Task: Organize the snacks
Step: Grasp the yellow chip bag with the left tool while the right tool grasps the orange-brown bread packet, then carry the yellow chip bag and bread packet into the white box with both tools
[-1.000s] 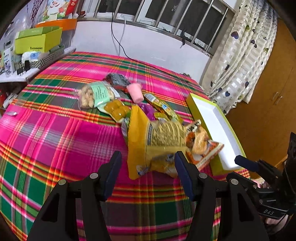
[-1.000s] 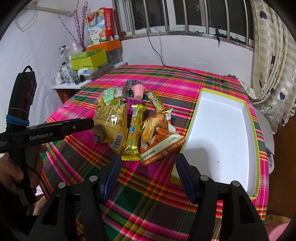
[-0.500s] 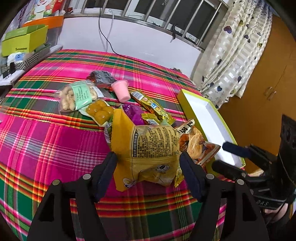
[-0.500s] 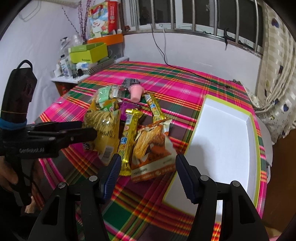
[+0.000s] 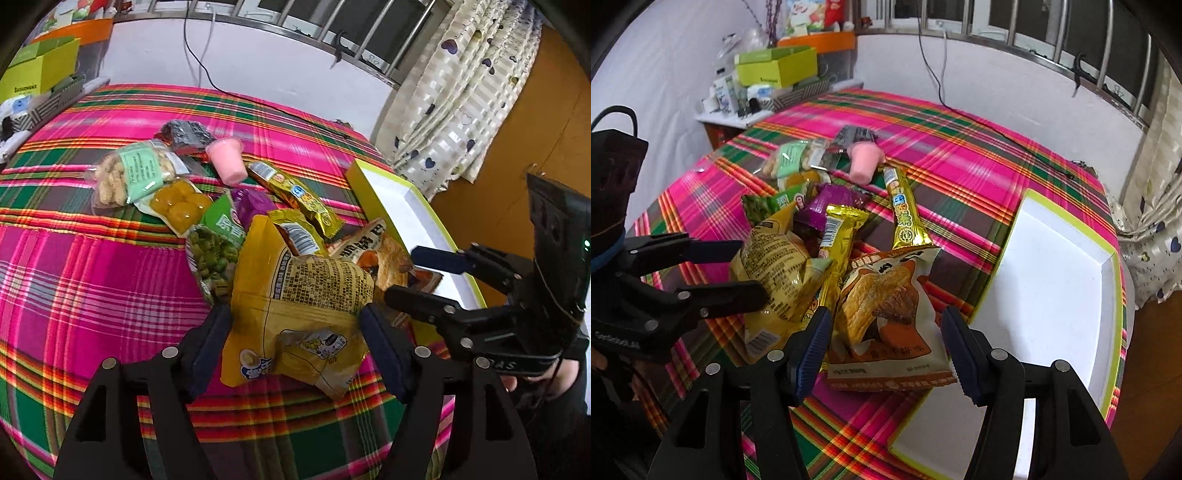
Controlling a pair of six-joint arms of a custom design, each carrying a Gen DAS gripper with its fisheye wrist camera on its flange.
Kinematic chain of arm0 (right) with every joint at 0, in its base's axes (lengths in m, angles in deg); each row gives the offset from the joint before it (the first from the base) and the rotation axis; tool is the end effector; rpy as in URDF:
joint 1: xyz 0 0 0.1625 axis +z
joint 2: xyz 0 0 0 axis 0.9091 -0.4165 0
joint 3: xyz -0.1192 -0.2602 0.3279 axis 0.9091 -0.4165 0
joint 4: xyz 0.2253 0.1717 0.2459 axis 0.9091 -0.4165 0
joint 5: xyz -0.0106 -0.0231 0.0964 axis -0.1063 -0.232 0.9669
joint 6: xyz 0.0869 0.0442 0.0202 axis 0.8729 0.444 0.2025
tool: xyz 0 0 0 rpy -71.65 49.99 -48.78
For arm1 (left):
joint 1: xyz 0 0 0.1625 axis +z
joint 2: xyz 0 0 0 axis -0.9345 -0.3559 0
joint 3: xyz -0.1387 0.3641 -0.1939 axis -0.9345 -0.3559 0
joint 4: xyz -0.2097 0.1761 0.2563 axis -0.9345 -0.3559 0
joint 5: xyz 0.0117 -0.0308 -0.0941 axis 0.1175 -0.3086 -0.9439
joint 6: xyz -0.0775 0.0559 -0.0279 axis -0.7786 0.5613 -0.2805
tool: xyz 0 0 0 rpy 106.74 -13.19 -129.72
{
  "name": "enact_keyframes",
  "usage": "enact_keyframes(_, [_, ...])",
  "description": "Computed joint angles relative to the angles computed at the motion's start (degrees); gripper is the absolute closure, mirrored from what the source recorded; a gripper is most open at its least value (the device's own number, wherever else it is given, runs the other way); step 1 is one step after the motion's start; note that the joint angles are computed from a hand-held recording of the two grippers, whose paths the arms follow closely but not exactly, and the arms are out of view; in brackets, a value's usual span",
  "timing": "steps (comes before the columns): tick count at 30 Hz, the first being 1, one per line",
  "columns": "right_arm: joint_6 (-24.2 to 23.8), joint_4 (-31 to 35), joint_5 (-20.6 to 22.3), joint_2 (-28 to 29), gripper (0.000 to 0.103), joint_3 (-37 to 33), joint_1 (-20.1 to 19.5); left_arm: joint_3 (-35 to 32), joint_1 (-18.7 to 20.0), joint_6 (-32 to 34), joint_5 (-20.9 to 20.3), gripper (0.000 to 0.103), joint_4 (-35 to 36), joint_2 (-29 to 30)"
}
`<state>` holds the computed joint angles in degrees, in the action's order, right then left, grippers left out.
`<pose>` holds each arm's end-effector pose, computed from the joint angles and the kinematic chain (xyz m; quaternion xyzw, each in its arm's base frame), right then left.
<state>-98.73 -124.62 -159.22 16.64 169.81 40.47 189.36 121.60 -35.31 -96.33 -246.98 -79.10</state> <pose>0.2941 -0.6524 0.0526 0.5657 -0.8037 0.0581 0.1754 -0.1604 -0.5559 0.1866 -0.0614 0.8778 -0.4173 0.2269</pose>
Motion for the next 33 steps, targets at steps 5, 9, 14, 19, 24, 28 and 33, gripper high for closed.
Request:
enact_keyframes(5, [-0.75, 0.99, -1.31, 0.43, 0.042, -0.77, 0.38, 0.29, -0.01, 1.49, -1.43, 0.03, 0.47, -0.5])
enact_keyframes(9, [-1.38, 1.84, -4.09, 1.42, 0.042, -1.89, 0.78, 1.26, 0.33, 3.06, -3.39, 0.03, -1.25, -0.86])
enact_keyframes(14, [-0.94, 3.64, -5.94, 2.68, 0.04, -3.66, 1.13, 1.48, -0.13, 4.16, -3.21, 0.029, -1.49, -0.96])
enact_keyframes(19, [0.29, 4.18, -5.41, 3.18, 0.047, -4.13, 0.88, 3.13, -0.44, 3.06, -2.24, 0.029, -3.01, -1.92])
enact_keyframes(24, [1.62, 1.58, -2.72, 1.89, 0.058, -2.3, 0.19, 3.97, -0.68, 3.45, -1.62, 0.029, -4.06, -2.52])
enact_keyframes(28, [2.77, -1.35, -0.84, 0.33, 0.063, -0.41, -0.45, 3.41, -0.61, 5.41, -2.37, 0.029, -4.51, -2.06])
enact_keyframes(33, [4.09, -3.64, 2.54, -2.31, 0.063, 1.98, -0.93, 1.88, -0.48, 7.61, -3.26, 0.029, -3.97, -1.1])
